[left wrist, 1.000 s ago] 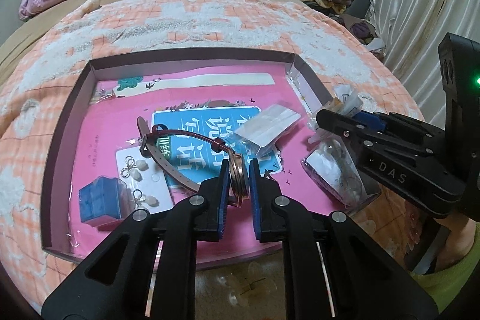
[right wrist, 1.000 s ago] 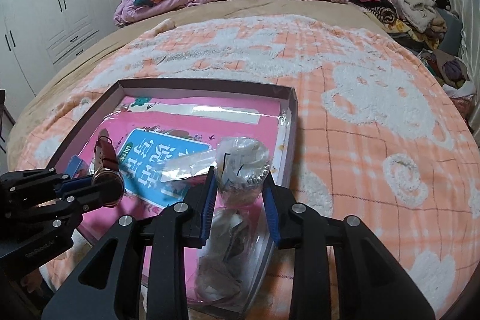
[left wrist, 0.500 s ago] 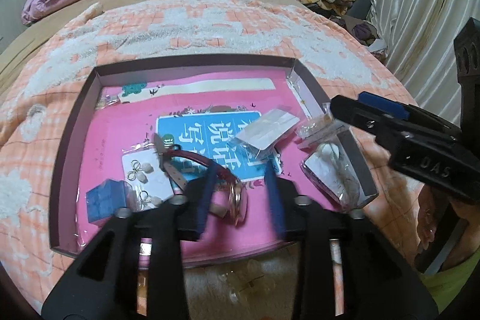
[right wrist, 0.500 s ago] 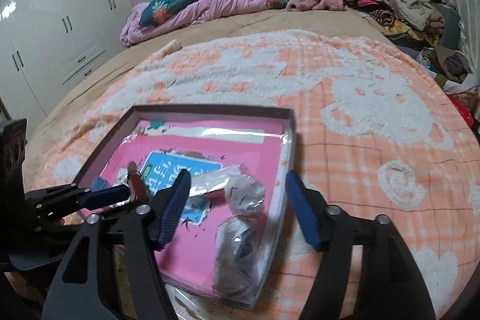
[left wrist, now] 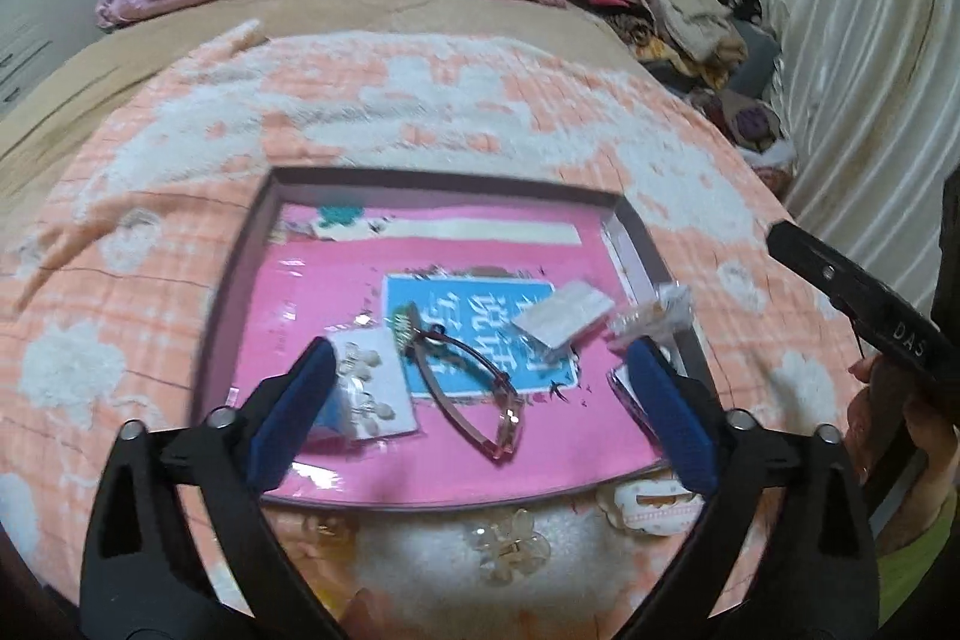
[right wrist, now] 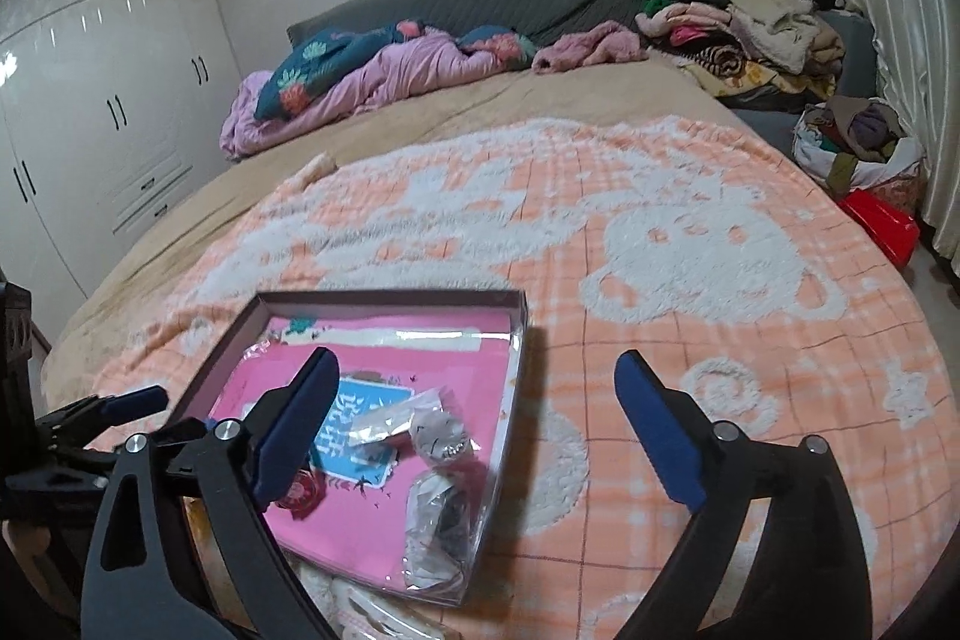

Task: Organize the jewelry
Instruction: 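Open both tools to drop the cord and bag into the box, then withdraw, then move both tools back toward the loose jewelry beside the box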

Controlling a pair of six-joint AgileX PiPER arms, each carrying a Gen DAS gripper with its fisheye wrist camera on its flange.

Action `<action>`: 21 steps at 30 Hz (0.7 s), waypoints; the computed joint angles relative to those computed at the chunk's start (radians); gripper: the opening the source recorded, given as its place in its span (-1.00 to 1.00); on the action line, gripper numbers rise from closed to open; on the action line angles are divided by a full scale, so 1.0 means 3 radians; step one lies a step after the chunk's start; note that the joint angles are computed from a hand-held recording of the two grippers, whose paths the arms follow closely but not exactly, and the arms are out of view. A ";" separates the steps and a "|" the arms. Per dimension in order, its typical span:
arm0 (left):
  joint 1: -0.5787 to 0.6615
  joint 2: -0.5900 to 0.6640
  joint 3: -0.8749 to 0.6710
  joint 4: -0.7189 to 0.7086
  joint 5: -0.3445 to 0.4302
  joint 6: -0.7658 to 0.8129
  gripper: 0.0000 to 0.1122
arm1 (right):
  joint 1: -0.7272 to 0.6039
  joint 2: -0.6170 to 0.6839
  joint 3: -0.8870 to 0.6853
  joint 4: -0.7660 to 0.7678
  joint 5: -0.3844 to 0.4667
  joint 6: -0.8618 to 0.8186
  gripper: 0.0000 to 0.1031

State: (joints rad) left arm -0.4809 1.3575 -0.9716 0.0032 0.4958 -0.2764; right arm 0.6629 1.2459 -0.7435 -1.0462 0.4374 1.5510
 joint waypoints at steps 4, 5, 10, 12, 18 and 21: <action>0.0133 -0.0185 -0.0016 -0.0286 0.0092 0.0187 0.67 | 0.0188 -0.0153 -0.0005 -0.0081 0.0201 0.0062 0.82; 0.0117 -0.0207 -0.0029 -0.0213 0.0118 0.0125 0.67 | 0.0248 -0.0194 -0.0007 -0.0085 0.0255 0.0061 0.82; 0.0118 -0.0397 0.0000 -0.0116 0.0174 0.0053 0.67 | 0.0593 -0.0413 -0.0005 -0.0185 0.0570 0.0185 0.83; 0.0116 -0.0465 0.0029 -0.0070 0.0181 0.0035 0.67 | 0.0740 -0.0482 -0.0003 -0.0240 0.0707 0.0280 0.83; 0.0170 -0.0693 0.0110 -0.0137 0.0220 0.0177 0.67 | 0.1141 -0.0590 -0.0021 -0.0313 0.1097 0.0459 0.84; 0.0244 -0.0818 0.0158 -0.0237 0.0260 0.0303 0.67 | 0.1337 -0.0596 -0.0036 -0.0352 0.1277 0.0569 0.84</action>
State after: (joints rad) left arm -0.4076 1.1122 -0.9243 -0.0678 0.5740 -0.1854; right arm 1.0640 1.0672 -0.7543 -1.1518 0.8205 1.7218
